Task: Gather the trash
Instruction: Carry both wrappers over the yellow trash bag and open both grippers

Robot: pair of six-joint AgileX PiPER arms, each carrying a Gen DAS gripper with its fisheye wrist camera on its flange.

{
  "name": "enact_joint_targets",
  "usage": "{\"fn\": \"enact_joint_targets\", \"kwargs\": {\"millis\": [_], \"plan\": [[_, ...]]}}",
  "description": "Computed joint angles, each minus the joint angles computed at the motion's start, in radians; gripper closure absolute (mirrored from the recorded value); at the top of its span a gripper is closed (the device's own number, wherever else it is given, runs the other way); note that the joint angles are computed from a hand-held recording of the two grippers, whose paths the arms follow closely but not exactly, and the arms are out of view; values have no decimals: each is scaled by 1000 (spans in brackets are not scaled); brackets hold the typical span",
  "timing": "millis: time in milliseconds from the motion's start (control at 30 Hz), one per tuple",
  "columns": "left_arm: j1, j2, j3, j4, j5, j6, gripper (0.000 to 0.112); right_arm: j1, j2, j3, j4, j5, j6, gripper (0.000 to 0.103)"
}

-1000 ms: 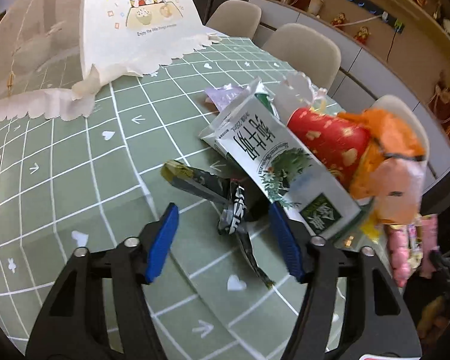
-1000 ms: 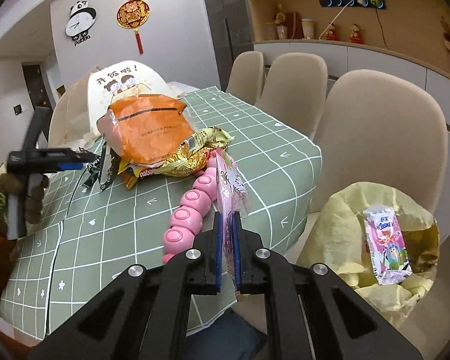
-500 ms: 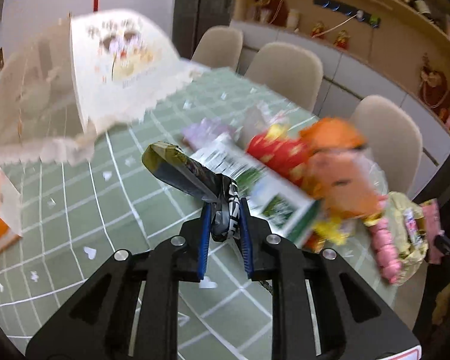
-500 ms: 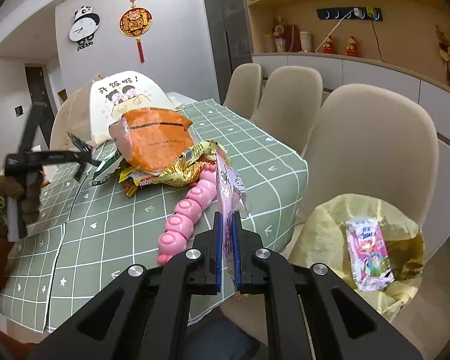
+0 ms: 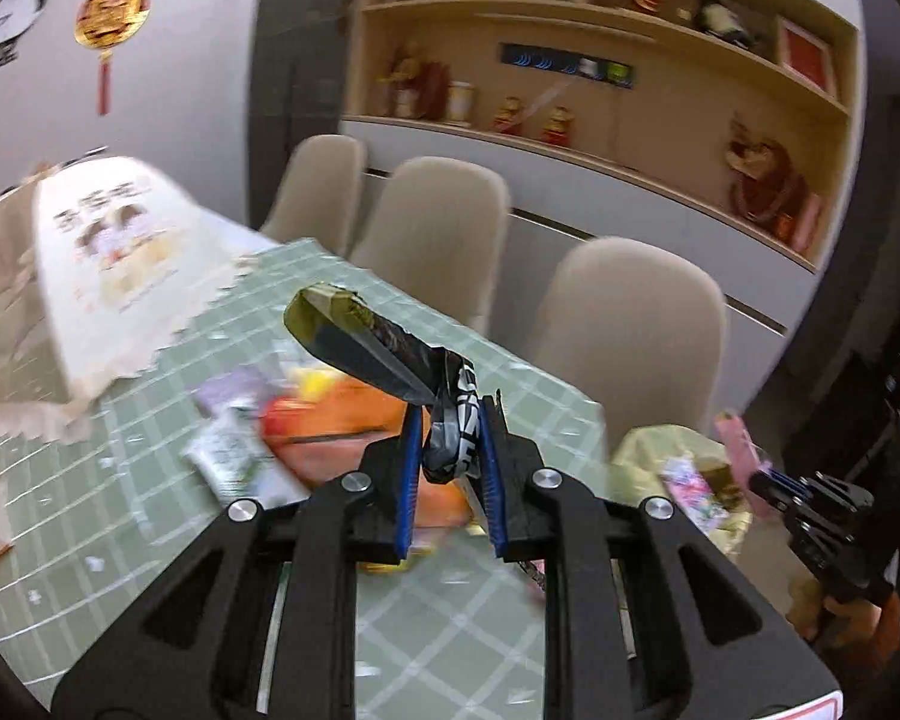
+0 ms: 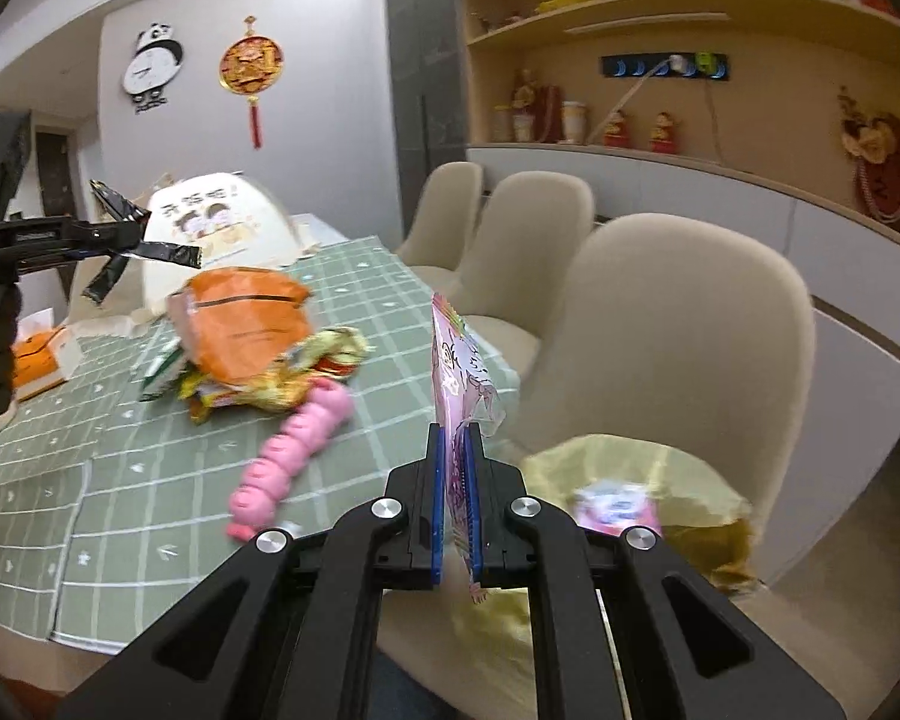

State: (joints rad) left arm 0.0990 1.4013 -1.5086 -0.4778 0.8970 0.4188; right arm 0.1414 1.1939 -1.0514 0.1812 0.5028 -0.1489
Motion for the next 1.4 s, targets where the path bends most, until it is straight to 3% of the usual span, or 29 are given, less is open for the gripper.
{"fn": "enact_joint_targets", "kwargs": {"millis": [100, 300, 600, 767, 1000, 1100, 1300, 1367, 1400], "plan": [[-134, 14, 5, 63, -29, -79, 95, -82, -32, 19, 47, 18, -91, 95], [-365, 73, 25, 138, -88, -216, 95, -358, -57, 41, 356, 120, -446, 95], [-615, 284, -24, 122, -132, -262, 95, -618, -6, 31, 525, 233, -711, 95], [-679, 485, -182, 101, -83, -278, 95, -710, 53, 36, 593, 250, -802, 95], [-736, 786, -503, 251, 51, -440, 95, -795, 145, 24, 655, 263, -876, 95], [-734, 853, -556, 260, 69, -446, 95, -806, 190, 0, 666, 263, -884, 95], [-745, 1055, -854, 274, 182, -495, 95, -793, 270, -39, 648, 233, -863, 95], [-733, 1045, -851, 251, 187, -503, 90, -791, 291, -51, 657, 239, -865, 95], [-726, 1033, -839, 231, 184, -497, 79, -789, 295, -49, 665, 240, -875, 95]]}}
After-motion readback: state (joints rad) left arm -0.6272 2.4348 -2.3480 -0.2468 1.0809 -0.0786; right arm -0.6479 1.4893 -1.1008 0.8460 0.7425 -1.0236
